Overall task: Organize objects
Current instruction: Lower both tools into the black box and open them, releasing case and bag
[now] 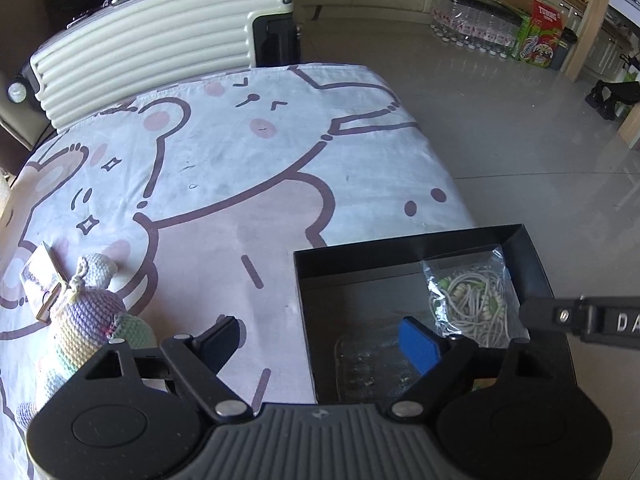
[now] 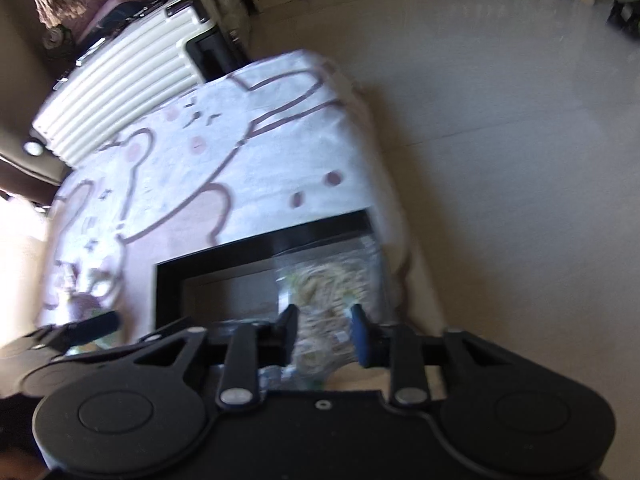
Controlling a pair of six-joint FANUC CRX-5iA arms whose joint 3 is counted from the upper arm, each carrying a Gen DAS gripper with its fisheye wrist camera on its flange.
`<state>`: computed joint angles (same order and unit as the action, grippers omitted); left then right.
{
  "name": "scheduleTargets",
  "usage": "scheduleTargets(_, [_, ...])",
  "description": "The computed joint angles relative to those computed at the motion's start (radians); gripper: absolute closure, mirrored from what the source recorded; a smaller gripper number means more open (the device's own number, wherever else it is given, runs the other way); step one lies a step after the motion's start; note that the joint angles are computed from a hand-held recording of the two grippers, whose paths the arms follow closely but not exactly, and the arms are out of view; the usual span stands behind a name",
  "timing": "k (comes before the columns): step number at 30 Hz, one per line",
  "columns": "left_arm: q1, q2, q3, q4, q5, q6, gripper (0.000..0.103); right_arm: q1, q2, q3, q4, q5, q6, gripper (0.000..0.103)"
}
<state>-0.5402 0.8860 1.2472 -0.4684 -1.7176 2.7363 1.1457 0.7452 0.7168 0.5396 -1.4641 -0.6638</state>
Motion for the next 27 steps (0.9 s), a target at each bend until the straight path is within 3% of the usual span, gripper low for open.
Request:
scheduleTargets(3, [0.005,-0.009,-0.026,0.001,0.010,-0.014,0.016,-0.014,-0.032,-0.077,0.002,0.116,-0.048,0.096])
scheduleTargets(9, [0.023,0.000,-0.045,-0.005,-0.007,-0.047,0.016,-0.049,-0.016,-0.077,-0.044,0.227,-0.059,0.102])
scheduleTargets(11, [0.031,-0.001,-0.058,0.001,-0.001,-0.061,0.016,-0.059,0.003,-0.045,-0.076,0.226,-0.017,0.103])
scheduleTargets(16, [0.049,-0.001,-0.084,0.031,0.033,-0.094,0.016,-0.086,0.099,0.134,-0.172,0.110,0.152,0.103])
scheduleTargets(21, [0.063,0.036,-0.048,0.061,0.020,-0.153,0.015,-0.101,0.160,0.241,-0.210,0.048,0.262,0.103])
scheduleTargets(27, [0.083,0.055,-0.040,0.110,-0.003,-0.186,0.014,-0.105,0.108,0.143,-0.235,0.140,0.235,0.103])
